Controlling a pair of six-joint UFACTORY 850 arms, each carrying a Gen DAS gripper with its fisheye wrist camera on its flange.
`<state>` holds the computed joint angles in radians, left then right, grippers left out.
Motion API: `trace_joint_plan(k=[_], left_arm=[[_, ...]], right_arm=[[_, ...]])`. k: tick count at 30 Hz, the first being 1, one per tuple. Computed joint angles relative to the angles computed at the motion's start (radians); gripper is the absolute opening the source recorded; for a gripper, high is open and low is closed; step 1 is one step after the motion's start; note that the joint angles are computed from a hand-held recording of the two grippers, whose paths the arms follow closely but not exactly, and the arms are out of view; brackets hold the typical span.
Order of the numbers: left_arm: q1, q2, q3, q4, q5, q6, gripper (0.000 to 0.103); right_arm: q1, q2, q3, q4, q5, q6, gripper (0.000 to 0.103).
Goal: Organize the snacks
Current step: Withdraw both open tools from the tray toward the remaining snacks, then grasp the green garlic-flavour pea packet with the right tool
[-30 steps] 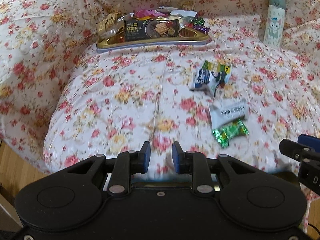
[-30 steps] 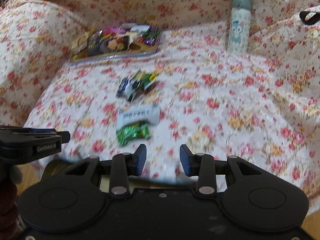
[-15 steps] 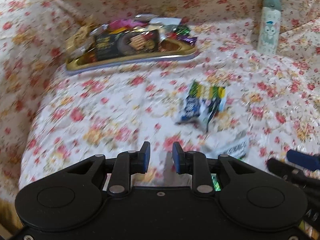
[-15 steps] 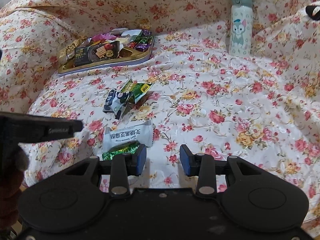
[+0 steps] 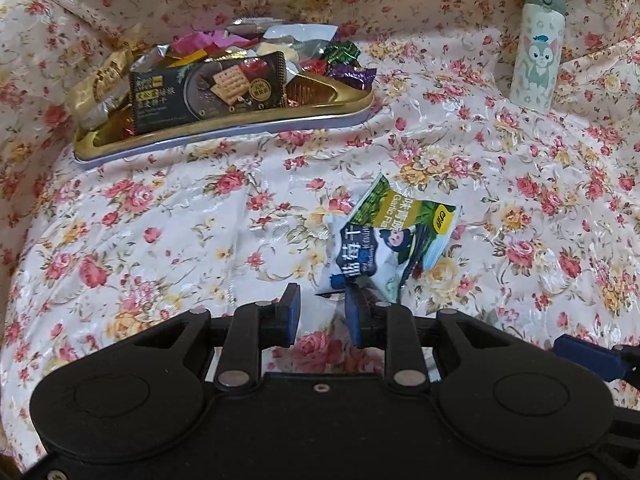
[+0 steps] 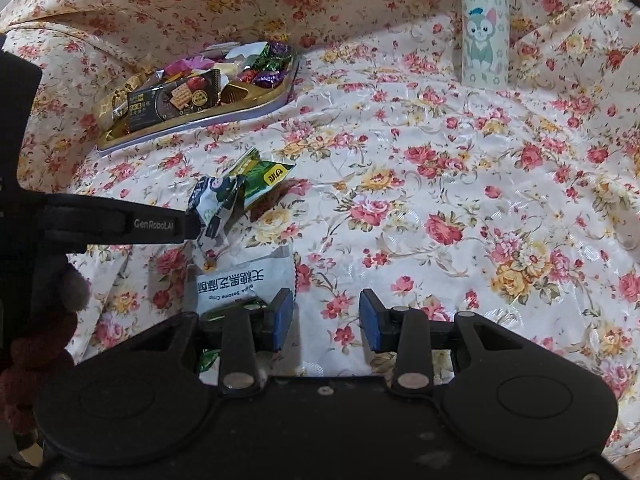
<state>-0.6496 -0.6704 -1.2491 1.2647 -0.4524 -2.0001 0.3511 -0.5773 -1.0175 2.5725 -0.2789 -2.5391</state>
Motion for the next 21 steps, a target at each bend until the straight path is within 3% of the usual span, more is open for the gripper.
trace_joint_plan(k=[7,13,21], left_arm=[[0.014,-0.025,-0.042,-0.010,0.004,0.031,0.035],[0.040,-0.035,-0.065,-0.011,0.066,0.025,0.035],[0.031,-0.061,-0.100,-0.069,0.024,0.103,0.035]], right_arm=[[-0.003,-0.018,-0.017,-0.053,0.003,0.057,0.039],[-0.007,-0.016,-0.015,-0.068,-0.010,0.077,0.039],[-0.011,-0.041,-0.045,0.050,-0.026,-0.035,0.039]])
